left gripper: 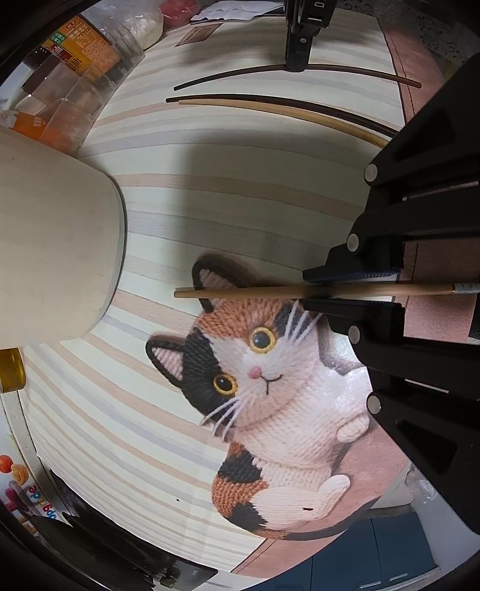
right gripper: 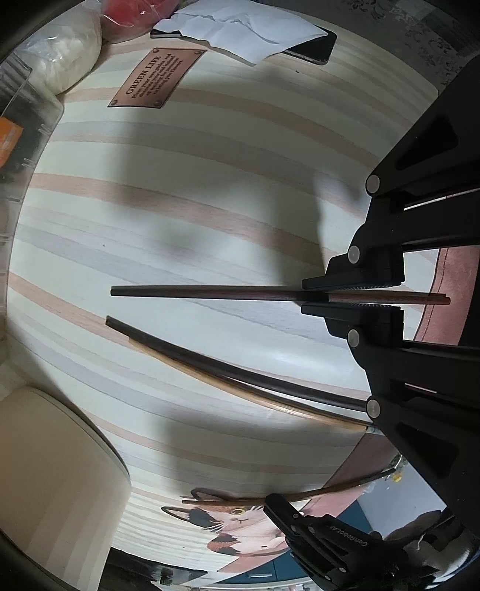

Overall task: Organize utensils
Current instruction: 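Close the right tool on a dark chopstick while the left tool grasps a light one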

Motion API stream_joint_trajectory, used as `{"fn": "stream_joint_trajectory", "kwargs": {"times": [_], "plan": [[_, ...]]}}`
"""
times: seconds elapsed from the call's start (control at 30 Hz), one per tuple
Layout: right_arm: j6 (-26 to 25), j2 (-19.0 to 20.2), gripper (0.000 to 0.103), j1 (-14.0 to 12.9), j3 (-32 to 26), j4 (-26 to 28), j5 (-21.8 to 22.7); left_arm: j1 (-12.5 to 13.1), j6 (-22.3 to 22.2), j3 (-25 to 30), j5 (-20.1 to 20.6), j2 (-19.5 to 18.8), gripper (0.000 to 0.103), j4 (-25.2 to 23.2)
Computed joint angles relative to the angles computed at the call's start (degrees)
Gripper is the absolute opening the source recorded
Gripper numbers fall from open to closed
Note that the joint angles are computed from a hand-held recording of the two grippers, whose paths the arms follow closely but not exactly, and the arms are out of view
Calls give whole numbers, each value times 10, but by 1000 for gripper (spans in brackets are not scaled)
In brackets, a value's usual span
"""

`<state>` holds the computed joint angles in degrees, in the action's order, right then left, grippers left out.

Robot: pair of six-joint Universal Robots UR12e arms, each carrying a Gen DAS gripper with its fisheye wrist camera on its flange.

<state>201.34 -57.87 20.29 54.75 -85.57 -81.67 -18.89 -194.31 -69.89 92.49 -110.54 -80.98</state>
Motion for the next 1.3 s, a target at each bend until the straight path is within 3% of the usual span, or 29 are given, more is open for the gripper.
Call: {"fn": "stream_joint_trajectory", "kwargs": {"times": [0.27,0.5,0.9,1.17,1.3], "plan": [[7,-8,6,1,15,-16,-1,10,6,16,-5,-11,6,-1],[-19,12,6,4,-27,46,-11,12,22,33,-13,-20,6,-15],[-24,31,7,12,-61,74,-43,14,23,55,-23,-36,5,-24],[-3,7,6,30,-9,10,-57,15,13,38,-28,-24,5,-4],[23,-13,6,24,30,-40,-25,16,16,25,-34,-11,5,8]]}}
